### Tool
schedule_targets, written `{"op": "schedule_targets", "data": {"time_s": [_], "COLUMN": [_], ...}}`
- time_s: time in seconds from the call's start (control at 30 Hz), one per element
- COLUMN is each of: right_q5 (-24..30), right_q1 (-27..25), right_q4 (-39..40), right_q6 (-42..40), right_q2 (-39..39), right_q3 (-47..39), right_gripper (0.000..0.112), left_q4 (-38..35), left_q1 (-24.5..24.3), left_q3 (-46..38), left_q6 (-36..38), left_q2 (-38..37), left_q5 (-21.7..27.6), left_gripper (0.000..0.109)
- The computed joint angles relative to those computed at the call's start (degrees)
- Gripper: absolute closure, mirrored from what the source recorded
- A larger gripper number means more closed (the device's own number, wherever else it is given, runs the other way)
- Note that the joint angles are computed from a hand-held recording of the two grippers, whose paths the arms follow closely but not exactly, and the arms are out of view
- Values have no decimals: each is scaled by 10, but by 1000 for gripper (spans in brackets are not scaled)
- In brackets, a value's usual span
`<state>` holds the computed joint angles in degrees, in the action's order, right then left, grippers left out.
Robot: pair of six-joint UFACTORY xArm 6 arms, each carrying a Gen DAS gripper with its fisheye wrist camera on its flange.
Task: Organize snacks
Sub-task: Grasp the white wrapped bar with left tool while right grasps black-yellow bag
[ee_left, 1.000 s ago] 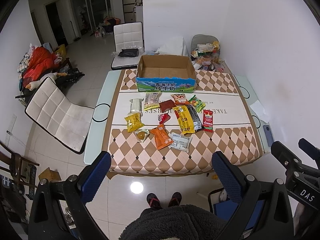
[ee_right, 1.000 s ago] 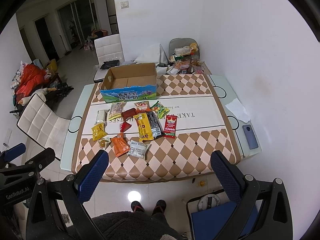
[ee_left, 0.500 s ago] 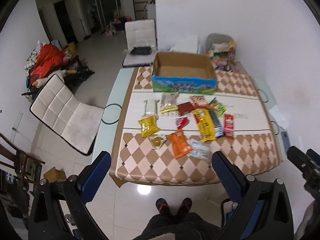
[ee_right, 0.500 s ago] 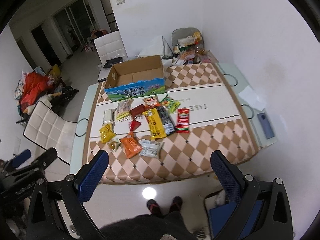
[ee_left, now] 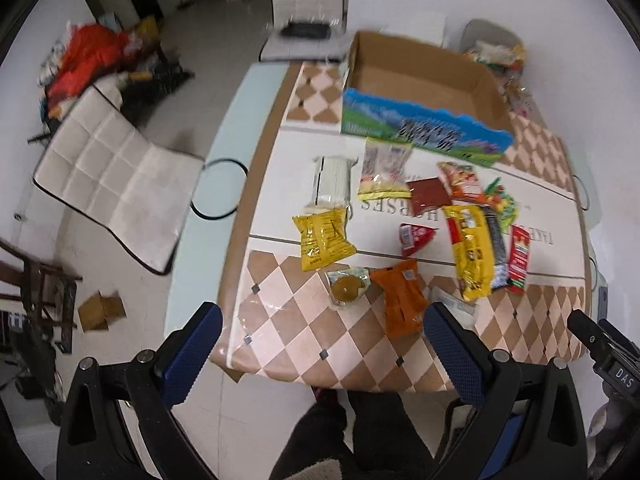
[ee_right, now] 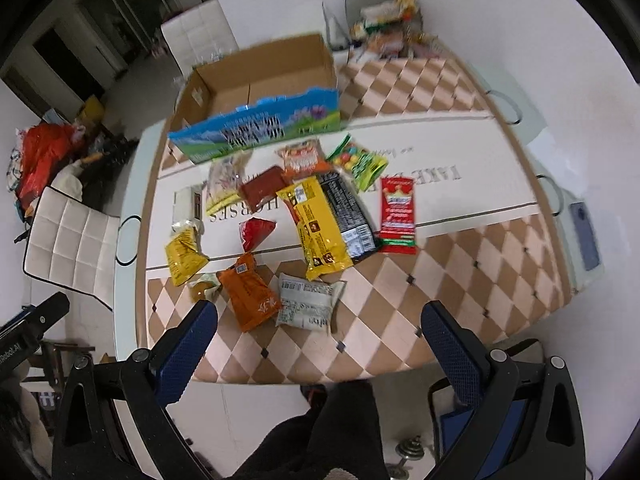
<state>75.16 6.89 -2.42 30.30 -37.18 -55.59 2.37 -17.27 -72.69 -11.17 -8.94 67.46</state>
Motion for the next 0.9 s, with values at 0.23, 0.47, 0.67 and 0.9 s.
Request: {"op": "schedule_targets", "data": {"time_s": [0.23, 0.47, 0.67, 0.9], "right_q5": [-82, -113, -114, -107], "right_q1": [-68, -107, -115, -107], "right_q4": [57, 100, 105, 101], "right_q6": [-95, -155, -172, -180], "right_q2": [148, 297, 402, 490], "right_q3": [-1, -36, -84, -142], "right_gripper": [9, 9, 9, 9], "left_q4": [9, 9, 13, 11], "left_q1": [5, 11, 12, 14], "left_q3": [-117, -294, -448, -541], "left_q6": [-17, -16, -9, 15], "left_q2": [177, 370, 515, 597], "left_q5": [21, 68, 135, 171], "left_gripper": [6, 6, 7, 7]}}
